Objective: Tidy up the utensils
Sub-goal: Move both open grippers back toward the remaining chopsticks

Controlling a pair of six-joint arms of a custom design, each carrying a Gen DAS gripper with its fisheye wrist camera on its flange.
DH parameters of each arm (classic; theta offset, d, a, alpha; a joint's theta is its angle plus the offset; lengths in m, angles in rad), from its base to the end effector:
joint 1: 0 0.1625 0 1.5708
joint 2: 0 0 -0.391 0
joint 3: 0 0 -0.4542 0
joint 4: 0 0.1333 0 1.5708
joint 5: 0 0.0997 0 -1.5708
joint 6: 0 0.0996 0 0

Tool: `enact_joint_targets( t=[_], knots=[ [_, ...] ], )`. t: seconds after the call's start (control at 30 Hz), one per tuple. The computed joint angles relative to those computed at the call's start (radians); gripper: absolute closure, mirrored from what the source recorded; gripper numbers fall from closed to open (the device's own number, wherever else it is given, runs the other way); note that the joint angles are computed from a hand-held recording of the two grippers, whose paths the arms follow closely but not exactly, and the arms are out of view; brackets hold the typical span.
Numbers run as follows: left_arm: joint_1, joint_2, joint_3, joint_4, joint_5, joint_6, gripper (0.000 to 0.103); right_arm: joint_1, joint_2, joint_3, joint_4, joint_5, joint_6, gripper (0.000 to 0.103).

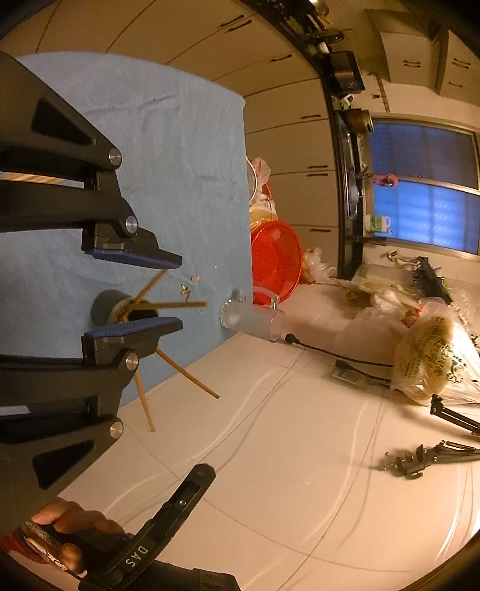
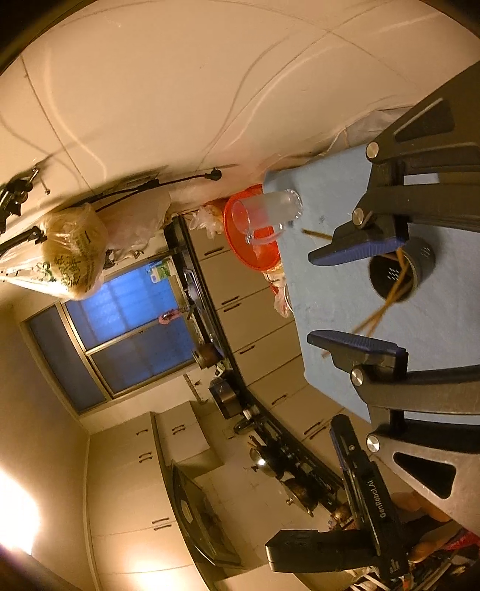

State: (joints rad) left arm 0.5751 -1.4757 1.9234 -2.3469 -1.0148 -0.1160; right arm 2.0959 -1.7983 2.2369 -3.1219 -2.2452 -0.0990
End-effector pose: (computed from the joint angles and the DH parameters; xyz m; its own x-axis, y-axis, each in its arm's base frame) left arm -0.3757 -0.4650 0.3072 -0.6927 0.5564 -0.4589 0.7190 0.5832 -0.3782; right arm 0.2805 -0.3424 0.4055 -0.9300 0.0547 0.3635 -0.3152 0.3901 -0.8651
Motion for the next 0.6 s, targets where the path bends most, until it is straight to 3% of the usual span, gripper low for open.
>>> enact_joint_targets(
  t=[0.13, 0.23, 0.33, 0.47, 0.6],
  knots=[
    [-0.007, -0.087, 0.059, 0.015, 0.043, -0.007, 0.064, 0.058, 0.0, 0.03, -0.008, -0.044, 0.021, 0.055],
    [-0.005, -0.159, 0.111, 0.039, 0.097, -0.009, 0.062, 0.1, 0.013, 0.06, -0.039, -0.082, 0.027, 0.04],
    [0.023, -0.241, 0.148, 0.109, 0.097, -0.054, 0.057, 0.128, 0.045, 0.08, -0.044, -0.097, 0.044, 0.027],
    [0.052, -0.338, 0.208, 0.178, 0.135, -0.084, 0.035, 0.134, 0.118, 0.106, -0.06, -0.094, 0.09, 0.008],
    [0.072, -0.44, 0.296, 0.251, 0.222, -0.108, 0.035, 0.138, 0.233, 0.109, -0.064, -0.135, 0.117, 0.008]
  ],
)
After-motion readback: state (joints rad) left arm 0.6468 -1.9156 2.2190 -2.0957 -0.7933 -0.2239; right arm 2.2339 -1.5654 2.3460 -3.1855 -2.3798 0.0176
